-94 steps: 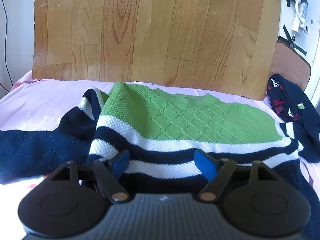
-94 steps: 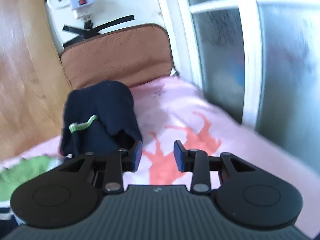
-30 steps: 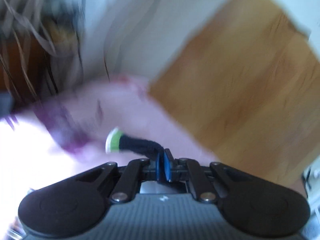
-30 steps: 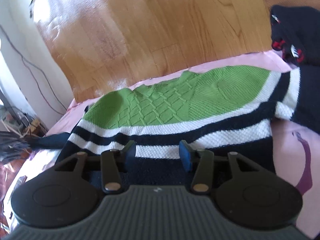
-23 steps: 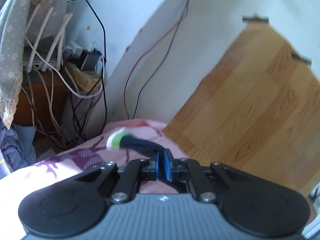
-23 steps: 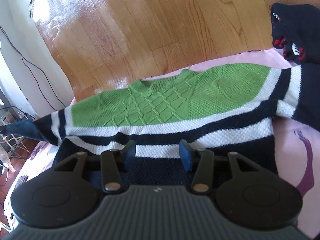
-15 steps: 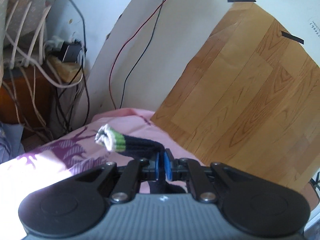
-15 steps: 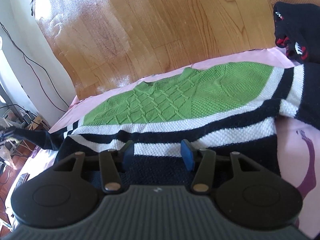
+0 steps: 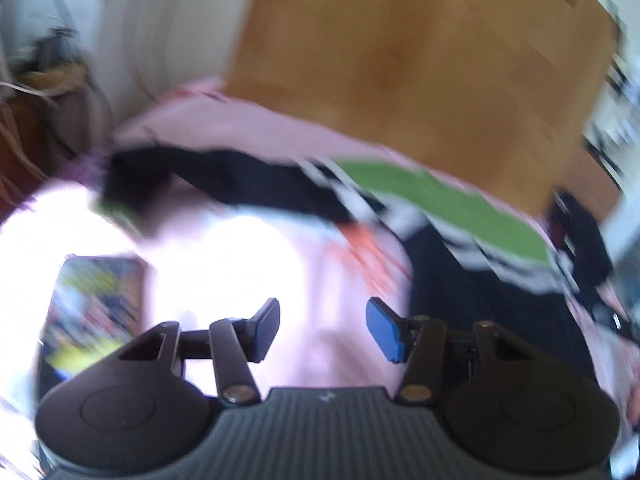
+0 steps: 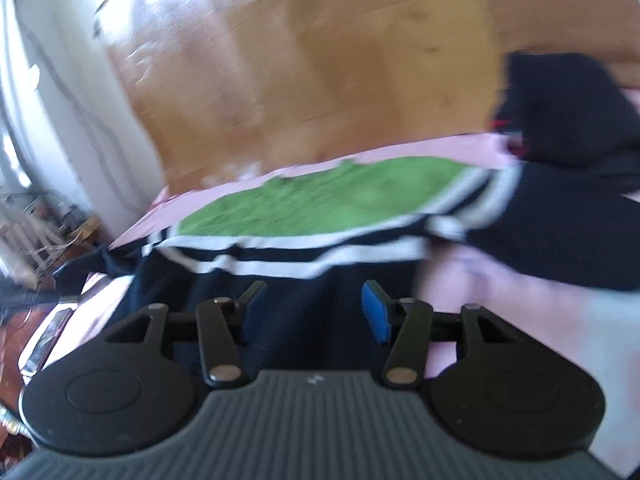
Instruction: Fold small clothes
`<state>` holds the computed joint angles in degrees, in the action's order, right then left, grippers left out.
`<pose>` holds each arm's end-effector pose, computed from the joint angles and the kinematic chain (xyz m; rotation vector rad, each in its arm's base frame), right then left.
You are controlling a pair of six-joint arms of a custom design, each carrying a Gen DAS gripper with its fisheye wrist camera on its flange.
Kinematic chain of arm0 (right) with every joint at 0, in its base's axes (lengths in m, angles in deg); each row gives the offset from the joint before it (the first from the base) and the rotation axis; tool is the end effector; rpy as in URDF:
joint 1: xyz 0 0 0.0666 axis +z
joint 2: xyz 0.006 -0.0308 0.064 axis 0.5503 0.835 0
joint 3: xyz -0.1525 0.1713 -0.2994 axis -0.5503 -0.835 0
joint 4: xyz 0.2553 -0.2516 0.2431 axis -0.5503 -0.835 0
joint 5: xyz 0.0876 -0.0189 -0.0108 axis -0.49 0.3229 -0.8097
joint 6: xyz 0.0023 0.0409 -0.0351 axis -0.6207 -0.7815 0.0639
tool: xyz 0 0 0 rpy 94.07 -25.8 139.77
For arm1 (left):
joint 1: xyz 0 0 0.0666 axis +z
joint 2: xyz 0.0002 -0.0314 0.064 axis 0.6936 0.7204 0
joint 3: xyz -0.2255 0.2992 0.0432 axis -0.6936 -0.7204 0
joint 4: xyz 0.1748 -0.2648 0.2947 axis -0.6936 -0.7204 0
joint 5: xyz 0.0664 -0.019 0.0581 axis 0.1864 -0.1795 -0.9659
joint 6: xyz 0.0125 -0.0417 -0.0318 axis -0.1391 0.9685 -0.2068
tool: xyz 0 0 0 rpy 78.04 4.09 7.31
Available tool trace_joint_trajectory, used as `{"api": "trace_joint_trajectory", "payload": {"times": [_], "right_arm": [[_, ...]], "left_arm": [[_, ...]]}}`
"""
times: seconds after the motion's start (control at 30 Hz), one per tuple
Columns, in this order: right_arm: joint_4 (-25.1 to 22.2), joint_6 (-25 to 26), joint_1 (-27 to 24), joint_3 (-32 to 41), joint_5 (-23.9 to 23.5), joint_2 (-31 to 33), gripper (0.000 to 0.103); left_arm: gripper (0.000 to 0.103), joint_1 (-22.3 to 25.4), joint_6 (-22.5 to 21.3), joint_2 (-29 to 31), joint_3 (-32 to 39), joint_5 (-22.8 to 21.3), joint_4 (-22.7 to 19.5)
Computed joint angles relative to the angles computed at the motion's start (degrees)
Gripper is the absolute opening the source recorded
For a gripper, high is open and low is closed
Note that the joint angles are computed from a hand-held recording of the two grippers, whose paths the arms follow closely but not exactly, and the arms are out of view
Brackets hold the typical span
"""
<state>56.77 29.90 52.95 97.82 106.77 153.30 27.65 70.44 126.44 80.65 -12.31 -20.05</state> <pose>0.5445 0.1781 0.2848 0.7790 1.9870 0.2819 0.7354 -0.2305 0.3036 0.6600 2.3495 -0.6052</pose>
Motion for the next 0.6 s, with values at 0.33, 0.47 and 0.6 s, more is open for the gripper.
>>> {"api": "trace_joint_trajectory", "payload": {"times": [0.33, 0.47, 0.6], "right_arm": [[0.28, -7.24, 5.40, -8.08, -1.85, -5.06, 0.050], [-4.59, -3.60, 7.80, -4.48, 2.95, -3.00, 0.010], [-5.82, -1.06, 8.15, -6.89, 4.67, -7.09, 0.010]], "left_arm": [[0.012, -4.02, -9.24, -6.01, -11.56, -1.08, -2.00], [0.010, -3.68, -10.13, -9.14, -14.16, 0.47, -5.26], [0.012, -2.65, -10.70, -14.30, -19.89, -2.01, -3.06]]}}
